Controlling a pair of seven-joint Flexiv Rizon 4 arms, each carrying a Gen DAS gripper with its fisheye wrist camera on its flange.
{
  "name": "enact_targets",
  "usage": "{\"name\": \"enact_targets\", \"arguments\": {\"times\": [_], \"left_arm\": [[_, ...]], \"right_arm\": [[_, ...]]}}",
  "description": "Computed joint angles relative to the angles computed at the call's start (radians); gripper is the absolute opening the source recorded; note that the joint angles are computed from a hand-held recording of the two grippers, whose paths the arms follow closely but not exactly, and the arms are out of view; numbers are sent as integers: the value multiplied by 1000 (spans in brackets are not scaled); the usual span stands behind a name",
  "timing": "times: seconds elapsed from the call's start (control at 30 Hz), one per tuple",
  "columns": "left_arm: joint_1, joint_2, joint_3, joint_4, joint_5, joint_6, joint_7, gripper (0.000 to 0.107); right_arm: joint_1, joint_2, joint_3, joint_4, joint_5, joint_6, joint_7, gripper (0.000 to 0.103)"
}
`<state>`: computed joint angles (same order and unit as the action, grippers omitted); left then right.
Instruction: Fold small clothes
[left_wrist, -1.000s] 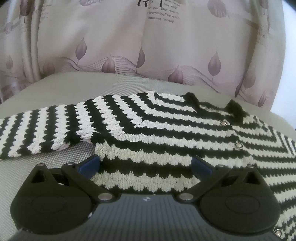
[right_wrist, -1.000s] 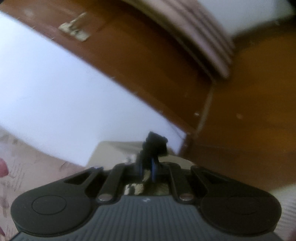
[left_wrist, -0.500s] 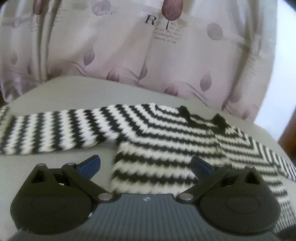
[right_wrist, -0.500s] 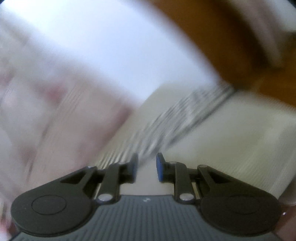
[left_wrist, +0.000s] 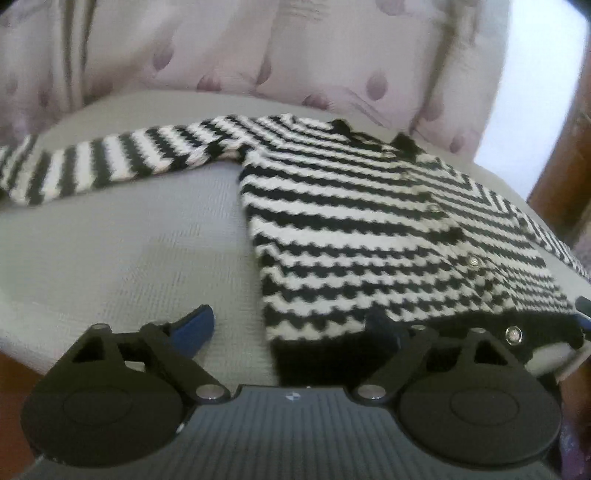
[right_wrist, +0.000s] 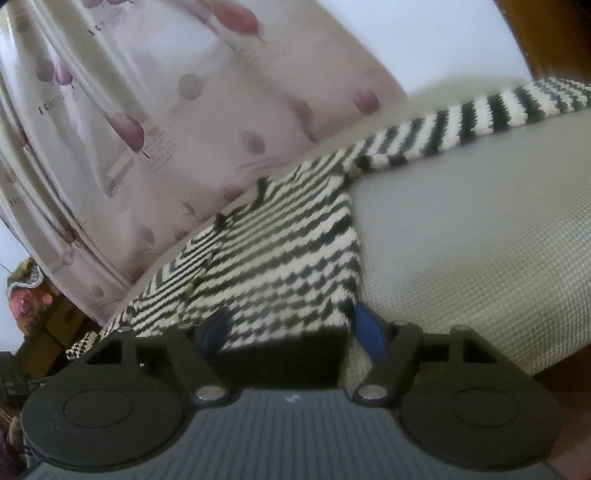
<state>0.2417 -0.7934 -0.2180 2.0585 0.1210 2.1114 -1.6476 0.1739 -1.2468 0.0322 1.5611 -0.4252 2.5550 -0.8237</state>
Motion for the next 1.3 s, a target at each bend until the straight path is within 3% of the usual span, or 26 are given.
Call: {"name": "enact_targets", "arguments": {"times": [0.03,0.07,0.1,0.13,0.17,0.3,0.47,0.57,0.63,0.73,0.8,0.87,0.9,0.93,0.97,1.0,1.17,1.3], "left_arm": [[-11,-1,6,-1,1,9,5,65],[-12,-2,5,-2,10,10,13,31],[-10,-1,2,-6,17,0,21,16],[20,-3,-24,-4,34,-2,12,13],[55,-6,-54,-1,51,-5,-3,12],[173,2,-139,24,116,-6,-53,9],[223,67,-144,84,154,-13,-93,7],[183,74,-105,80,146,-28,-69,7],[200,60,-126,74,149,-50,-67,7],[151,48,-77,63,121,-7,-49,9],[128,58,-53,70,102,32,-58,24],[116,74,-29,79,107,90,-64,78],[88,76,-2,79,91,142,-69,89],[52,75,28,76,68,203,-74,101],[22,69,50,63,51,252,-76,102],[-5,58,65,42,35,290,-77,103],[-120,-6,95,-136,-89,206,-35,103],[-155,-115,58,-322,-182,112,-58,103]], "right_arm": [[-2,4,4,6,-10,-11,11,45],[-3,10,7,21,-11,-17,17,29],[-4,7,11,22,-2,-19,22,27],[-19,1,21,19,-25,-13,40,15],[-38,-4,31,14,-64,-23,74,10],[-69,-22,53,12,-92,21,162,9],[-62,27,35,124,-79,107,185,8],[-59,44,29,171,-80,113,192,8],[-59,43,32,173,-69,85,211,8],[-71,25,40,158,-79,69,241,8],[-107,3,54,134,-157,108,283,11],[-91,29,34,159,-107,127,260,16],[-82,45,22,173,-63,141,233,20],[-88,51,20,175,-39,166,223,33],[-101,58,22,172,-10,182,228,52],[-113,62,22,164,14,190,238,64],[-211,27,26,15,77,171,397,65],[-294,-45,39,-172,78,28,622,65]]}}
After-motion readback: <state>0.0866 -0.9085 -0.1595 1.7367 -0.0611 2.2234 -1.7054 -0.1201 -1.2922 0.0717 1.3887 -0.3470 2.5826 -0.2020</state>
